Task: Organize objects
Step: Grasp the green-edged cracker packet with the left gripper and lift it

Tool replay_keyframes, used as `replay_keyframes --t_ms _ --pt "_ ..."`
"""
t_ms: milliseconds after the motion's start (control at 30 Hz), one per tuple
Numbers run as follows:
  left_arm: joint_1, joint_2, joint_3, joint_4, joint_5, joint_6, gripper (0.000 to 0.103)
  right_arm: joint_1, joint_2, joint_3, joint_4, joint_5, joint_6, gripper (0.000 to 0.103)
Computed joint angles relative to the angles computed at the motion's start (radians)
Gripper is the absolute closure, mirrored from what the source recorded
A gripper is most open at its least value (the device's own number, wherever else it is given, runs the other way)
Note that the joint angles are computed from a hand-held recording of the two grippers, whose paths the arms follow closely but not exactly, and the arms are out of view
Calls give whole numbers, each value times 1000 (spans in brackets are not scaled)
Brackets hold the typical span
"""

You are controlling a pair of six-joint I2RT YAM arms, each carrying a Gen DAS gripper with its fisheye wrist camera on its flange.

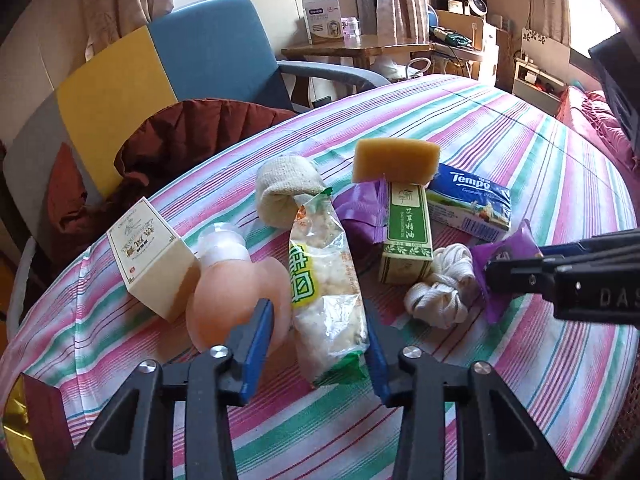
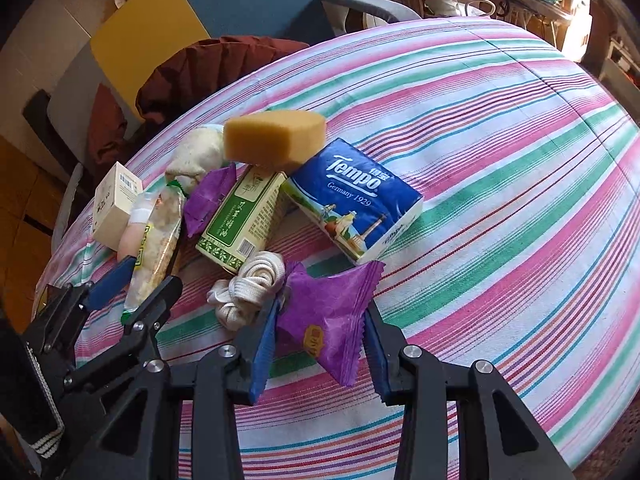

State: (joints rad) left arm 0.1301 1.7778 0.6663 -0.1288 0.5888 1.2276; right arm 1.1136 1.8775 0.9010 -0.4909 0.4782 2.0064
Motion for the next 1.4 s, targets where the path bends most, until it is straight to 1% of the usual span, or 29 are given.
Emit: replay_keyframes --t_ms 33,100,167,267,300,400,500,533,567,600,667,700,733,800,867,933,1033,1067,1100,1133,1167,1233,1267,1300,1400 --pt "17 19 23 -38 4 13 74 -16 1 -14 23 2 -13 62" --pt "67 45 50 -88 29 45 75 -16 0 -15 20 6 -9 62" --pt "114 68 61 -118 38 92 78 -15 0 -15 20 7 -5 62" --pt "194 124 103 -193 44 172 78 -16 5 -13 22 2 -12 62" --pt "222 138 123 -226 60 199 78 -16 7 -10 22 3 -15 62" --pt "267 129 138 -271 78 237 78 -13 13 1 7 4 -8 62" --pt "265 66 111 -310 119 295 78 -6 13 4 5 11 5 62" --pt "248 45 108 -334 125 295 75 -3 11 2 5 14 12 62" --pt "228 28 108 -359 128 287 69 0 7 -3 5 17 21 62" --pt "200 11 106 -363 126 253 68 1 2 -10 6 19 30 62" --pt "144 2 124 -365 110 139 65 3 -10 -31 19 20 46 62" --pt "120 16 151 -378 104 82 62 3 -16 -41 28 19 53 62" --pt "94 41 185 -401 98 19 53 2 -23 -53 40 19 58 62" --pt "56 95 234 -412 76 -72 45 -2 -32 -69 58 19 57 62" --pt "21 134 250 -376 43 -149 44 -5 -35 -72 64 20 53 62" --pt "-9 168 253 -357 15 -170 44 -10 -39 -75 71 21 44 62" --pt "-21 179 222 -314 20 -143 44 -14 -42 -79 80 19 35 62" --pt "-12 174 205 -294 35 -127 44 -15 -41 -83 84 18 36 62" --pt "-3 168 184 -262 40 -119 51 -16 -43 -87 89 18 36 62" --pt "5 158 158 -215 38 -113 63 -17 -44 -90 92 19 37 62" --pt "15 151 136 -173 38 -97 70 -18 -45 -93 94 19 37 62" --pt "56 160 139 -187 62 -44 73 -20 -46 -98 100 20 35 62" --pt "75 164 147 -200 70 -33 78 -19 -47 -99 101 20 35 62" --pt "92 166 152 -203 74 -31 80 -19 -44 -97 103 20 32 62" --pt "167 186 179 -257 103 36 81 -16 -40 -95 110 27 27 62"
